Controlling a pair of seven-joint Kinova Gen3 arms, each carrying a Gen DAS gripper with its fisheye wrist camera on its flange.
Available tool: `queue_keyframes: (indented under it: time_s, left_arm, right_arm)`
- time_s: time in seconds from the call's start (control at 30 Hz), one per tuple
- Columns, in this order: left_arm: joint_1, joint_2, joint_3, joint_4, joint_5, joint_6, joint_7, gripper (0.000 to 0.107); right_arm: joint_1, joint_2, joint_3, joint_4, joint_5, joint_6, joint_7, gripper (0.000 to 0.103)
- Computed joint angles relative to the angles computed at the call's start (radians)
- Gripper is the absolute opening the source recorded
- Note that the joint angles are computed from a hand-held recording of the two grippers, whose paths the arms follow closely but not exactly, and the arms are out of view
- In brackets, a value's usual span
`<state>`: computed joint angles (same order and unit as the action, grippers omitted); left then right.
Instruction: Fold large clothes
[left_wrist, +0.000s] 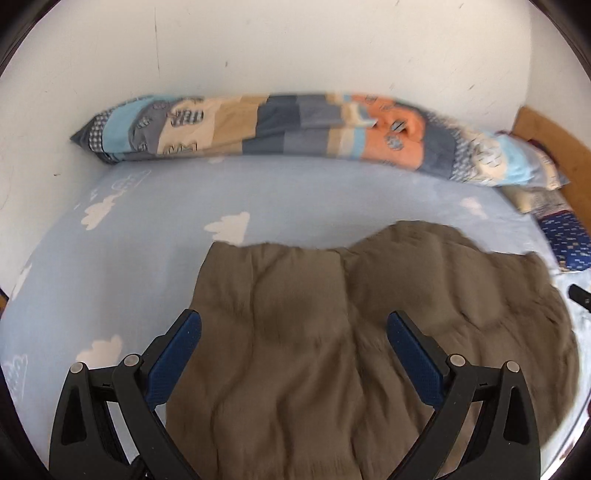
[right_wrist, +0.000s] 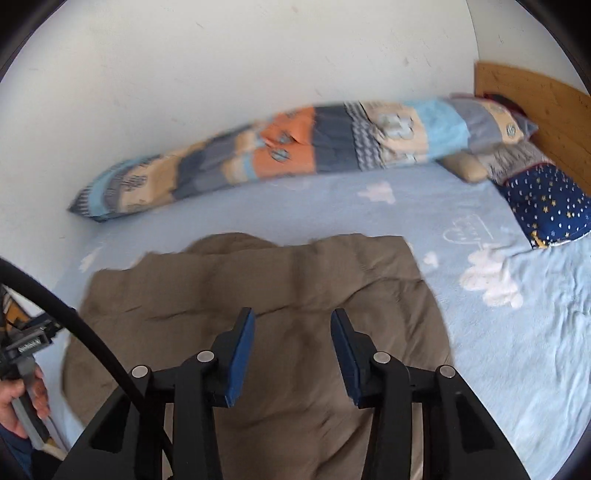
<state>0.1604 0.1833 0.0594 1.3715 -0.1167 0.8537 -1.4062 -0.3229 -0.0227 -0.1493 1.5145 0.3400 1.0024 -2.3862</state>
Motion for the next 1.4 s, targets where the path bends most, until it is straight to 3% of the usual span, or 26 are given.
queue_keyframes:
  time_s: [0.07, 0.17, 0.27, 0.37, 0.47, 0.6, 0.73, 0.8, 0.87, 0.93, 1.0, 1.07, 1.13, 1.23, 1.3, 1.4]
  left_arm:
    - [-0.026, 0.084, 0.023, -0.093, 0.008, 0.066, 0.012, 0.101]
    - [0.005, 0.207, -0.019, -0.228, 0.000, 0.187, 0.049, 0.101]
    - [-0.011, 0.287, -0.019, -0.327, 0.038, 0.278, 0.035, 0.101]
    - [-0.023, 0.344, -0.019, -0.407, 0.064, 0.346, 0.028, 0.103]
    - [-0.035, 0.349, -0.026, -0.406, 0.091, 0.331, 0.027, 0.103]
    - [-0.080, 0.226, 0.006, -0.236, 0.126, 0.172, 0.013, 0.102]
    - [-0.126, 0.047, 0.014, -0.051, 0.238, 0.030, -0.028, 0.102]
    - [-0.092, -0.044, -0.020, 0.042, 0.248, -0.034, -0.026, 0.102]
    - [-0.004, -0.136, -0.097, 0.135, 0.250, -0.084, -0.029, 0.102]
    - [0.062, -0.229, -0.134, 0.222, 0.209, -0.132, -0.008, 0.102]
    - [0.064, -0.322, -0.098, 0.296, 0.150, -0.146, 0.029, 0.102]
    - [0.000, -0.414, -0.015, 0.365, 0.116, -0.153, 0.043, 0.102]
    - [-0.076, -0.487, 0.078, 0.403, 0.073, -0.095, 0.044, 0.102]
    - [-0.116, -0.605, 0.138, 0.486, 0.037, -0.063, 0.098, 0.102]
    - [-0.116, -0.665, 0.143, 0.544, 0.043, -0.072, 0.116, 0.102]
    - [-0.135, -0.717, 0.179, 0.569, 0.037, -0.035, 0.128, 0.102]
  right_arm:
    - [0.078, 0.053, 0.012, -0.036, -0.070, 0.000, 0.081, 0.033]
    - [0.175, 0.160, 0.015, -0.123, -0.180, 0.047, 0.198, 0.033]
    - [0.183, 0.245, 0.075, -0.194, -0.279, 0.109, 0.287, 0.033]
    - [0.161, 0.306, 0.119, -0.241, -0.305, 0.158, 0.347, 0.033]
    - [0.179, 0.343, 0.127, -0.266, -0.339, 0.184, 0.367, 0.033]
    - [0.186, 0.318, 0.137, -0.238, -0.358, 0.157, 0.341, 0.035]
    - [0.116, 0.187, 0.133, -0.158, -0.252, 0.103, 0.238, 0.043]
    - [0.085, 0.109, 0.113, -0.105, -0.209, 0.074, 0.170, 0.061]
    - [0.064, 0.044, 0.069, -0.060, -0.149, 0.057, 0.089, 0.064]
    - [0.077, -0.019, -0.024, -0.019, -0.093, 0.052, 0.013, 0.064]
    - [0.092, -0.070, -0.116, 0.015, -0.027, 0.046, -0.068, 0.070]
    - [0.094, -0.125, -0.209, 0.055, 0.038, 0.056, -0.149, 0.072]
    - [0.093, -0.171, -0.302, 0.099, 0.100, 0.065, -0.231, 0.076]
    - [0.083, -0.217, -0.433, 0.144, 0.172, 0.116, -0.353, 0.078]
    - [0.018, -0.207, -0.498, 0.145, 0.250, 0.188, -0.425, 0.079]
    - [-0.121, -0.187, -0.516, 0.140, 0.335, 0.272, -0.508, 0.080]
